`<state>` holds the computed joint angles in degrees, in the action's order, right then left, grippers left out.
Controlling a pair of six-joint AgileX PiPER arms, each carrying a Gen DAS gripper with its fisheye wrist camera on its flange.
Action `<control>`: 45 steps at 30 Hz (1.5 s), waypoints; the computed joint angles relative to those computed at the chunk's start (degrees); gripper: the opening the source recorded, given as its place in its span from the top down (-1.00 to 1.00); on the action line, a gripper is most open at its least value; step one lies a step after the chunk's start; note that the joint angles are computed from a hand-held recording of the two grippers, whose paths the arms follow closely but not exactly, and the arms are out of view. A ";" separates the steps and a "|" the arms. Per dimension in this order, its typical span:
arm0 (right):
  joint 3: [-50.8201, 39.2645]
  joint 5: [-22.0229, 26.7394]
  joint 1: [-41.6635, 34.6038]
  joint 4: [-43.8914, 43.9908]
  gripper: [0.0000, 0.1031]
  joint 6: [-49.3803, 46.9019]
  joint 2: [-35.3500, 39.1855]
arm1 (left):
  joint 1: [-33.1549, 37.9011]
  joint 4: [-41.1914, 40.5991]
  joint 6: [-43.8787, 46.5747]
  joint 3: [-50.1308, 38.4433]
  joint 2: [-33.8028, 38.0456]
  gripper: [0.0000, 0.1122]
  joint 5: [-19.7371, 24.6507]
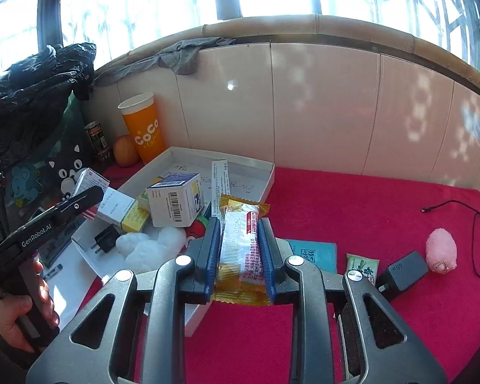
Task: Organize objects
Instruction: 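Carry the barcode box and snack bar over the white tray and open both grippers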
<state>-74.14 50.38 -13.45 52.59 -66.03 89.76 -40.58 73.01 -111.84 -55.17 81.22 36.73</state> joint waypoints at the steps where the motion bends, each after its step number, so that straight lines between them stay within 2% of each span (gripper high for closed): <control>1: -1.65 -0.33 1.42 -0.85 0.55 1.85 1.15 | 1.47 -0.91 1.31 -0.51 0.29 0.43 -1.38; 4: -6.27 -3.20 6.37 -4.73 0.55 7.75 4.48 | 6.02 -3.91 5.91 -2.29 1.67 0.43 -5.26; 9: -15.33 -5.53 12.65 -12.45 0.55 19.25 12.00 | 10.47 -11.19 15.77 -6.15 4.96 0.43 -8.70; 13: -19.10 -8.21 15.70 -16.88 0.55 24.75 16.26 | 10.69 -11.15 16.20 -6.97 5.88 0.42 -8.97; 18: -25.04 -7.27 17.55 -18.97 0.52 30.90 21.26 | 11.32 -10.13 12.99 -6.17 5.69 0.37 -8.83; 19: -25.63 -6.83 17.75 -18.85 0.49 31.30 21.74 | 11.58 -8.75 11.16 -5.40 5.25 0.15 -9.56; 20: -25.37 -7.14 17.94 -18.65 0.27 31.16 21.67 | 11.60 -7.27 9.59 -4.74 4.76 -0.36 -9.87; 21: -24.38 -7.87 18.02 -17.85 -0.16 30.13 21.18 | 11.21 -5.64 8.15 -4.23 4.30 -0.63 -9.24; 22: -22.99 -8.71 17.90 -16.58 -0.39 28.47 20.45 | 10.69 -3.71 6.54 -3.67 3.77 -0.84 -8.58; 23: -21.40 -9.71 17.86 -15.48 -0.63 27.03 19.51 | 10.05 -1.92 5.06 -3.07 3.12 -0.83 -7.80; 28: -15.50 -10.20 15.93 -8.28 -0.63 19.93 15.45 | 8.92 -0.62 2.08 -1.12 0.07 -0.83 -6.76; 33: -10.39 -8.07 13.32 -0.96 -0.66 13.29 11.28 | 6.17 -0.20 0.26 -0.82 -0.99 -0.84 -4.41; 39: -1.70 -7.18 9.10 6.00 -0.66 4.00 4.69 | 0.72 0.00 -1.15 -2.01 -0.68 -0.84 1.47; 42: 0.50 -3.82 5.18 7.78 -0.66 1.86 3.38 | -1.25 0.15 -2.67 -2.45 -0.73 -0.83 3.05; 45: 1.15 -1.75 1.18 7.84 -0.66 1.96 3.43 | -2.23 0.00 -2.80 -3.47 -0.04 -0.84 1.68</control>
